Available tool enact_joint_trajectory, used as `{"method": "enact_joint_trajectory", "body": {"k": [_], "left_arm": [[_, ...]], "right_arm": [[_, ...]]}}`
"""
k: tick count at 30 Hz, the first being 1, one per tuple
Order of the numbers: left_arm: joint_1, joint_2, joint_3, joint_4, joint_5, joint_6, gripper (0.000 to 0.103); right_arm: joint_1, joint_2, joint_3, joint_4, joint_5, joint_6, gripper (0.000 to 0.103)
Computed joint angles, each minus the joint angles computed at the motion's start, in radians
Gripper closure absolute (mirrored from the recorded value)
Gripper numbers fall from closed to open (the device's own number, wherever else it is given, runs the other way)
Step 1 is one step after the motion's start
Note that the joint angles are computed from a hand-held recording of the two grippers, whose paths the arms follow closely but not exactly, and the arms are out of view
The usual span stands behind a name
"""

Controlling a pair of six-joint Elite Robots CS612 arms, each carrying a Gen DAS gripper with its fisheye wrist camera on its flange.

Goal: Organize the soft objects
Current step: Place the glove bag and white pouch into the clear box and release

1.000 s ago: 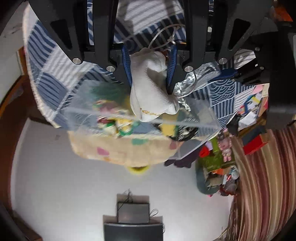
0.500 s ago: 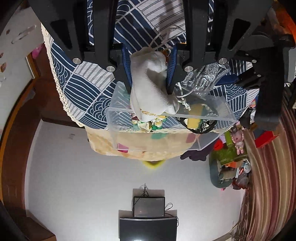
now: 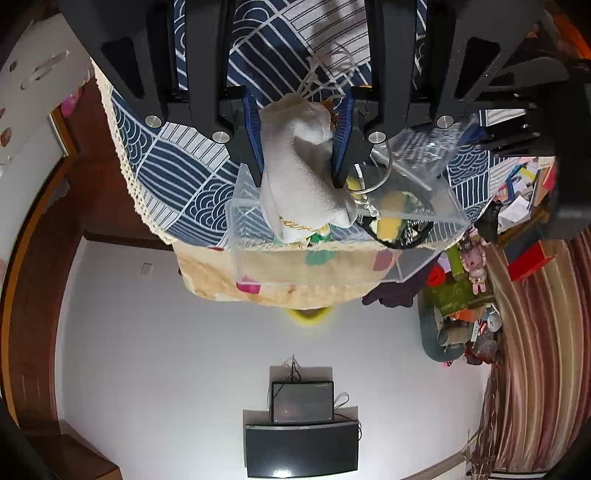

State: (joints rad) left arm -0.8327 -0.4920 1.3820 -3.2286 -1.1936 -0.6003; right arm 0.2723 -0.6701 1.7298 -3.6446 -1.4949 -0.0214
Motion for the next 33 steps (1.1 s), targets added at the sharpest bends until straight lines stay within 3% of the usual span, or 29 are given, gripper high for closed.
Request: {"method": "enact_joint_trajectory", "body": {"k": [6,14,21,33], "left_arm": [[0.005,-0.029,0.046,-0.107,0.022,-0.019,0.075],[0.005,-0.044,0.042,-0.17,0.13,0.028,0.075],[0.031,-0.029,-0.002,-0.114,0.176,0.025,0.075],[0.068,0.013,-0.069,-0.025,0.111,0.002,0.071]], "right_arm": [[0.0,0.003,-0.02,-0.022,0.006,0.001,0.072],[0.007,0.021,-0.082,-0.014,0.009,0.013,0.072],[0.008,0.043,-0.149,0.029,0.044,0.061,0.072],[0.026,0.089,-0.241,0.24,0.011,0.046,0.069]]}}
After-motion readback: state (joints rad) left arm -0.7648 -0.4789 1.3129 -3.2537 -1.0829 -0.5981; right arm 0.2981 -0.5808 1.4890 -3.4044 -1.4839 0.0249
